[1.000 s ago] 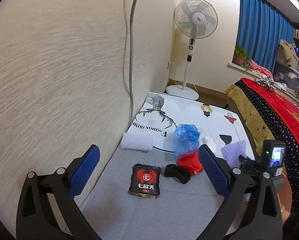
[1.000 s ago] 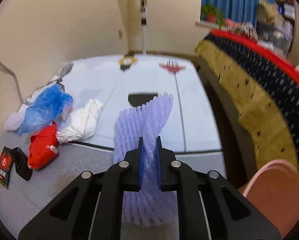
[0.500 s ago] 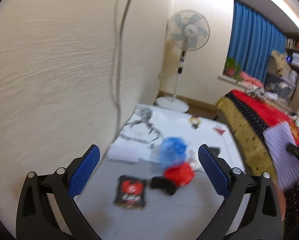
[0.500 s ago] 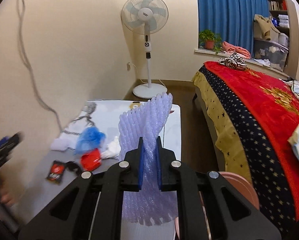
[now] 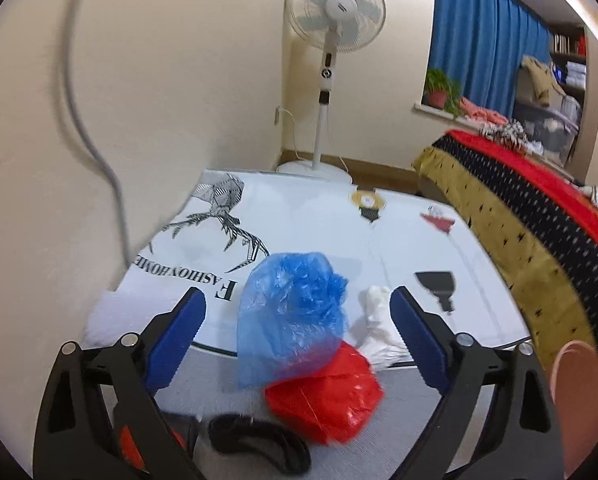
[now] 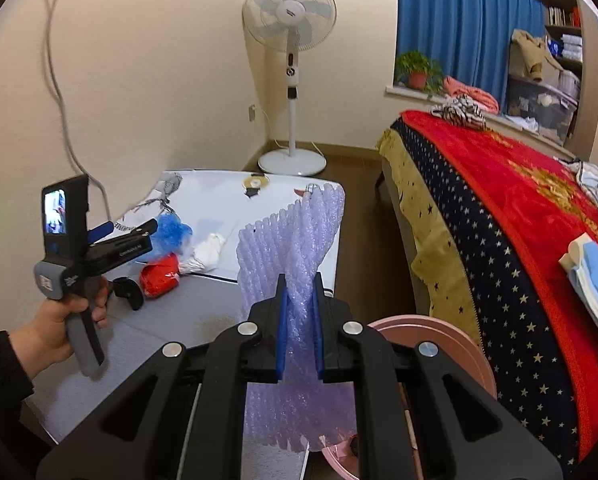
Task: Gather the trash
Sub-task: 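Grasp the blue plastic bag with the left tool while the right tool holds the purple net, then carry the blue bag and purple net over the wastebasket with both tools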
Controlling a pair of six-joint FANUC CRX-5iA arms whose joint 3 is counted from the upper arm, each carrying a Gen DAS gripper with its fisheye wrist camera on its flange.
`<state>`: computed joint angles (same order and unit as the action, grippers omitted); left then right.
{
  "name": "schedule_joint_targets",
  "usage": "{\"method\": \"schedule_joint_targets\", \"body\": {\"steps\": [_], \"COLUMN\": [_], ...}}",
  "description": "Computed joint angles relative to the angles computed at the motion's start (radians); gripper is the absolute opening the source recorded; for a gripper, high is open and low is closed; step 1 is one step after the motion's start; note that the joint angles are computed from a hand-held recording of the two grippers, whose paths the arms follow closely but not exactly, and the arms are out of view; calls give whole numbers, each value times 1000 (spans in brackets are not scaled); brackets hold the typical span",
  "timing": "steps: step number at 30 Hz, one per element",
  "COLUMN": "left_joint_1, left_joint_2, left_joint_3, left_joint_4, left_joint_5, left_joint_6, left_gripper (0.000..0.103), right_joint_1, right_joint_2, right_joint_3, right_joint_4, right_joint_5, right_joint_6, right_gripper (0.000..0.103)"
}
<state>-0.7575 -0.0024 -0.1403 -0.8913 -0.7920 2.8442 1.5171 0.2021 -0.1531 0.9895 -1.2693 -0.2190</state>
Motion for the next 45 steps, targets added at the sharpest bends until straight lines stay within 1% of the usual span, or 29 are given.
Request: {"method": "schedule_joint_targets", "body": {"steps": [5,6,8,10,11,12,13,14,15,16,18,20,23,26,29,30,33,35,38,42,45], "left_joint_1": [48,59,85,104,114,120,132,146,154,157,155,144,127,110,83,59,0,-70,-192,-369,-538], "left_joint_2": [39,38,52,52,52,56,56,52,51,52,49,41,38,13,-40,-69,-138,-204,-270,-317,-330], "left_joint_3": [-7,-15,-18,-25,-29,-29,-36,-48,-53,-55,-58,-61,-51,-40,-32,-23,-11,2,28,58,73], "left_joint_4": [48,62,115,153,170,186,213,242,260,268,259,226,205,204,202,198,184,163,113,35,-36], "left_joint_5": [64,78,102,128,145,152,172,199,213,218,222,221,182,139,96,60,-6,-75,-192,-341,-468], "left_joint_6": [-55,-72,-126,-157,-174,-192,-224,-256,-276,-284,-270,-227,-207,-216,-241,-261,-280,-290,-271,-194,-94], "left_gripper": [87,84,81,71,67,54,39,31,13,1,1,0,0,0,0,0,0,0,0,0,0], "right_joint_1": [-13,-13,-14,-16,-16,-15,-16,-16,-19,-19,-18,-16,-13,-11,-9,-7,1,21,60,142,221], "right_joint_2": [1,5,9,14,15,16,17,19,21,23,26,28,31,26,13,7,-4,-4,-6,-16,-9], "right_joint_3": [-1,2,7,11,13,14,15,18,20,22,24,25,28,20,7,3,2,18,50,73,89], "right_joint_4": [-27,-31,-40,-46,-47,-48,-49,-52,-53,-54,-56,-56,-50,-32,-3,9,28,36,45,56,60], "right_joint_5": [22,20,23,25,25,24,24,25,27,27,24,22,9,7,18,23,26,-4,-52,-107,-159], "right_joint_6": [3,10,17,23,24,26,27,30,34,38,45,52,64,64,40,27,2,-10,-16,-32,-54], "right_gripper": [11,11,11,11,11,11,11,11,11,11,11,11,11,11,11,11,11,11,11,11,11]}}
